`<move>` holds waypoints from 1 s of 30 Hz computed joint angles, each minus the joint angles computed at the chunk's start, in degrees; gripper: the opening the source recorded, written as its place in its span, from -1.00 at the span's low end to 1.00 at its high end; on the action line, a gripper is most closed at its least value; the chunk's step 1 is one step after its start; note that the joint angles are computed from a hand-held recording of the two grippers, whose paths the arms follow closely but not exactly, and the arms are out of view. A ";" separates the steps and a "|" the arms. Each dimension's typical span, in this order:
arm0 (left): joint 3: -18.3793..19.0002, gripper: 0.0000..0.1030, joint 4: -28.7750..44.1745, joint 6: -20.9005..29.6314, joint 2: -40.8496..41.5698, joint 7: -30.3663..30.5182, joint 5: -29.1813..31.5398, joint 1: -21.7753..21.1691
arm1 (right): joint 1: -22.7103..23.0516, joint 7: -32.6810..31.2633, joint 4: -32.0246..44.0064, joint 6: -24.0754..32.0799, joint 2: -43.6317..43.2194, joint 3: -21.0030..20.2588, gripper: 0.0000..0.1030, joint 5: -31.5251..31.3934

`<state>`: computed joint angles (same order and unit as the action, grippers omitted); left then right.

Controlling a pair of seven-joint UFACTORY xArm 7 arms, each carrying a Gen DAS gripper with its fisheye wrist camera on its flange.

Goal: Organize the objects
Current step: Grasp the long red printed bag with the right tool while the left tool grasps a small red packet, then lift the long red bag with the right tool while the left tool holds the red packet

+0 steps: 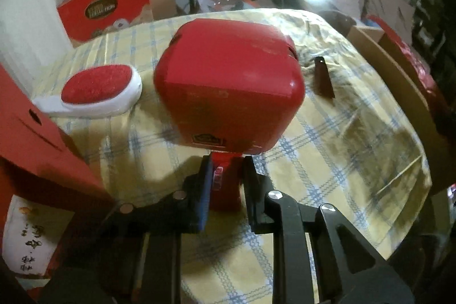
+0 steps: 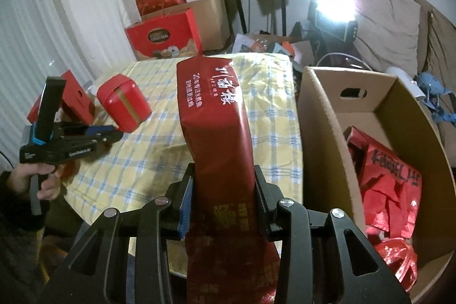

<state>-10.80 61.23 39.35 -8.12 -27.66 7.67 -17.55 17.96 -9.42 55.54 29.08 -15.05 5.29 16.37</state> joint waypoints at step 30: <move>-2.66 -0.67 1.13 -1.89 -11.96 -6.12 5.66 4.56 | 5.34 -13.31 -4.91 -10.29 -4.46 -4.96 -0.28 10.81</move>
